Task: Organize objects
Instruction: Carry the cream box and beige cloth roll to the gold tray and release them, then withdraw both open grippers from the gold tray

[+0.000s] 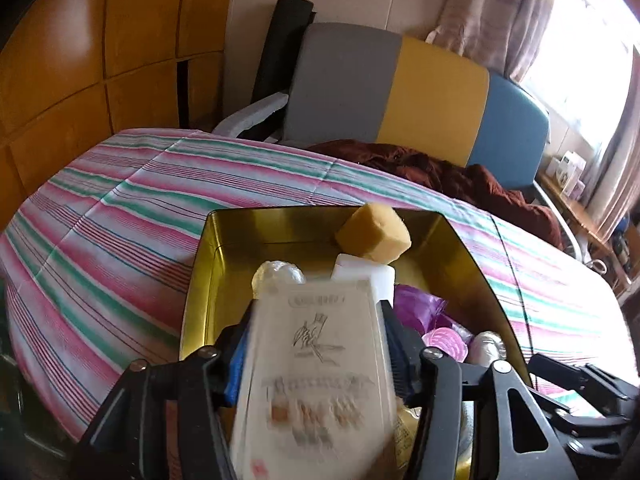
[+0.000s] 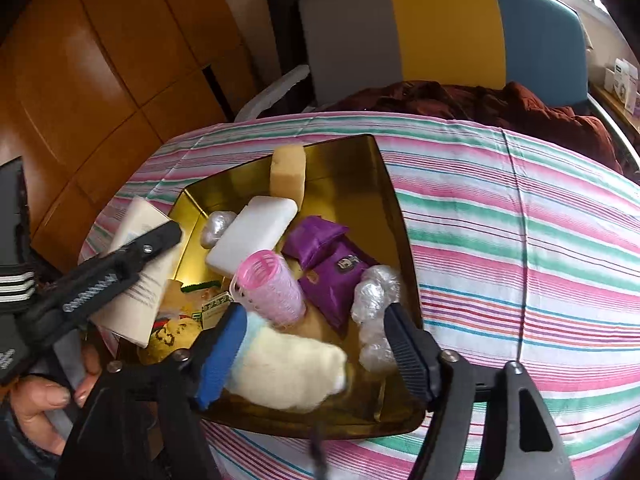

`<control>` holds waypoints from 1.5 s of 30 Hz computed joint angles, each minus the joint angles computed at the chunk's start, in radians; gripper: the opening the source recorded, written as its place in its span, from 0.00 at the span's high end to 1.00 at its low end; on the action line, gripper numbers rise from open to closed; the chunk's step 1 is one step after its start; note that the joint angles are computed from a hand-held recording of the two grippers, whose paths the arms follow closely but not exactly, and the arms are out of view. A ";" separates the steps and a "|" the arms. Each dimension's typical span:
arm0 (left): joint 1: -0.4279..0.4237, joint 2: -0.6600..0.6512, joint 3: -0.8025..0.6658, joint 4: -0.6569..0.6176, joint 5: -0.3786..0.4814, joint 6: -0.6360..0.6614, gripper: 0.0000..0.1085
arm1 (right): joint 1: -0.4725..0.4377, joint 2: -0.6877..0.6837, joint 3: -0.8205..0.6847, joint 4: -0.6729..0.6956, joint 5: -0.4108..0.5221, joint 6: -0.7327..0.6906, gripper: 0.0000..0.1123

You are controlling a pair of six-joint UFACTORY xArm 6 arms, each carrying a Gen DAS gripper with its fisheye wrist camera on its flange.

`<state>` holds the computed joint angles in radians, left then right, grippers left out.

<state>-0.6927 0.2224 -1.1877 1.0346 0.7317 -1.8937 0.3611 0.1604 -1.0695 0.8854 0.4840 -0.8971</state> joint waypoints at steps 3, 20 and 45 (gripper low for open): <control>-0.008 0.007 -0.009 0.000 0.017 -0.001 0.45 | 0.008 -0.009 0.015 0.006 -0.028 -0.006 0.33; -0.116 -0.051 -0.012 0.094 0.193 -0.050 0.05 | 0.043 -0.061 0.080 0.045 -0.137 -0.033 0.33; -0.255 -0.064 -0.032 0.014 0.374 -0.080 0.05 | 0.101 -0.156 0.202 0.198 -0.340 -0.212 0.25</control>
